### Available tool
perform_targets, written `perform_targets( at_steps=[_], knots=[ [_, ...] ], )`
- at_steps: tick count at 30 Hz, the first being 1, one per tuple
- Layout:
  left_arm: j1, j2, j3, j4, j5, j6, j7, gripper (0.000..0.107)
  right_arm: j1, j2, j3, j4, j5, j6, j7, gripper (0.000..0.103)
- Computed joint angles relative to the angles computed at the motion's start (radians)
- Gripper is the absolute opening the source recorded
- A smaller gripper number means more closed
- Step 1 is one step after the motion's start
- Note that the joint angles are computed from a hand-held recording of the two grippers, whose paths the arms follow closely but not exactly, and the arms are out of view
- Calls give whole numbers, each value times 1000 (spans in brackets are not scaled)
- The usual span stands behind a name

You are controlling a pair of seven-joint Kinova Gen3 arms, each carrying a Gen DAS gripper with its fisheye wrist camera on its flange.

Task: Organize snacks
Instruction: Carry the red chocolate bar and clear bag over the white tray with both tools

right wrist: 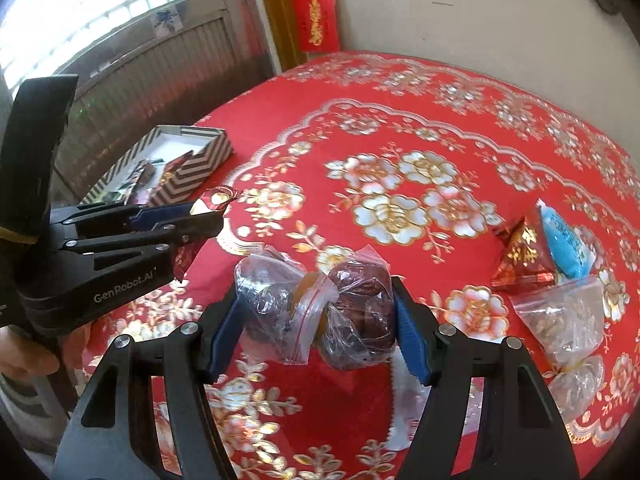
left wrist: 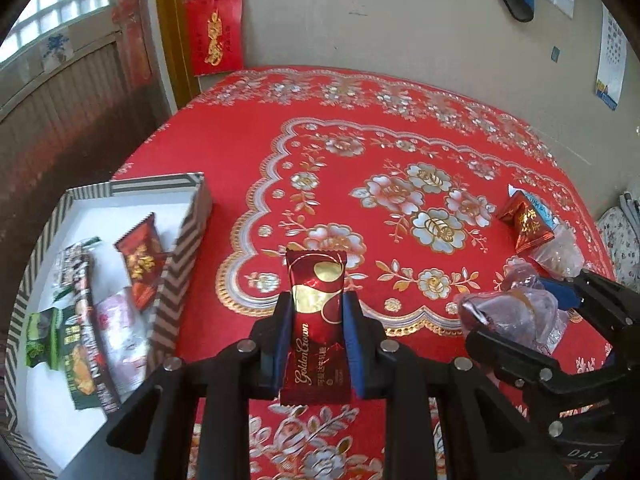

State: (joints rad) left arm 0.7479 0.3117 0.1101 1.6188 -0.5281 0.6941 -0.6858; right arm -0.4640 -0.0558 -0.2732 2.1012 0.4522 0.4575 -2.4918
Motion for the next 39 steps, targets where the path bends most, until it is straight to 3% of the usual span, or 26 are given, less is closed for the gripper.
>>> perform_targets(
  at_steps=[8,20,30,39],
  knots=[
    [-13,-75,-4,78,-70,-6,71,27,-55,34,-25,-61,71,28,-71,68],
    [-130,-174,30,198,-118,-18,127,27,-186,141,22,-194,87,58,-47,68],
    [-249,-232,42,283,-131,-32,139,27,-278,248,69,-343,53,80,46,68],
    [-345,-268,45,356,-114,-57,115,27,-325,358,94,-488,-48,110,200,68]
  ],
)
